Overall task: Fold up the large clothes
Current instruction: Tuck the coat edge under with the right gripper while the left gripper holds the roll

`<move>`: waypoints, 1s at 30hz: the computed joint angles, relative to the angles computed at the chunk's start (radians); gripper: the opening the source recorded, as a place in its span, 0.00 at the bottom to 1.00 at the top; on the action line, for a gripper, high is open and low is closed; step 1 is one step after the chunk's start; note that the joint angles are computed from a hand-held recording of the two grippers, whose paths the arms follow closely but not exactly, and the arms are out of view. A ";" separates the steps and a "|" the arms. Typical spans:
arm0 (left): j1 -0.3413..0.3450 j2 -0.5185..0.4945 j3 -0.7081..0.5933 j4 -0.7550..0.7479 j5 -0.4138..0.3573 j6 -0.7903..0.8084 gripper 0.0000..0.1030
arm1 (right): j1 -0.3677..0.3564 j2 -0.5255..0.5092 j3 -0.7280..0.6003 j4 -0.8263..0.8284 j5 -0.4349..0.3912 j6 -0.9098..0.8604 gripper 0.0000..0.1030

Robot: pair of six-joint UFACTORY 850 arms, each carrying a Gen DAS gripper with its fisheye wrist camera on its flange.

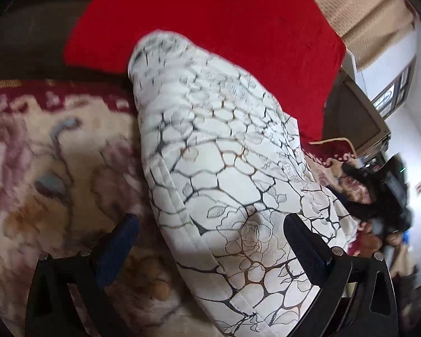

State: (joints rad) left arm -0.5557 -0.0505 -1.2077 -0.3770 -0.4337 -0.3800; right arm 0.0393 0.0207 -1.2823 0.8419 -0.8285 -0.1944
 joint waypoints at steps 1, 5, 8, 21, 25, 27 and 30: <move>0.005 -0.003 0.004 -0.058 -0.005 0.036 0.99 | -0.015 -0.007 0.014 0.036 -0.019 -0.002 0.82; 0.021 -0.022 0.008 -0.244 -0.027 0.173 0.99 | -0.055 -0.037 0.078 0.191 -0.085 -0.054 0.82; 0.025 -0.035 0.008 -0.336 -0.040 0.252 0.99 | -0.069 -0.046 0.106 0.315 -0.091 -0.142 0.91; -0.015 -0.084 -0.057 -0.102 -0.048 0.044 0.99 | 0.019 -0.123 0.011 0.319 -0.151 -0.274 0.91; -0.023 -0.090 -0.074 -0.032 -0.063 -0.014 0.99 | 0.048 -0.141 -0.020 0.250 -0.129 -0.253 0.91; -0.029 -0.099 -0.090 0.004 -0.072 -0.050 0.99 | 0.061 -0.145 -0.027 0.244 -0.119 -0.251 0.91; -0.043 -0.110 -0.108 0.074 -0.084 -0.114 0.99 | 0.102 -0.152 -0.033 0.203 -0.079 -0.249 0.90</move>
State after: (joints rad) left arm -0.5984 -0.1604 -1.3160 -0.3031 -0.5174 -0.4936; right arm 0.1415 -0.1316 -1.3155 1.0449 -0.9075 -0.4435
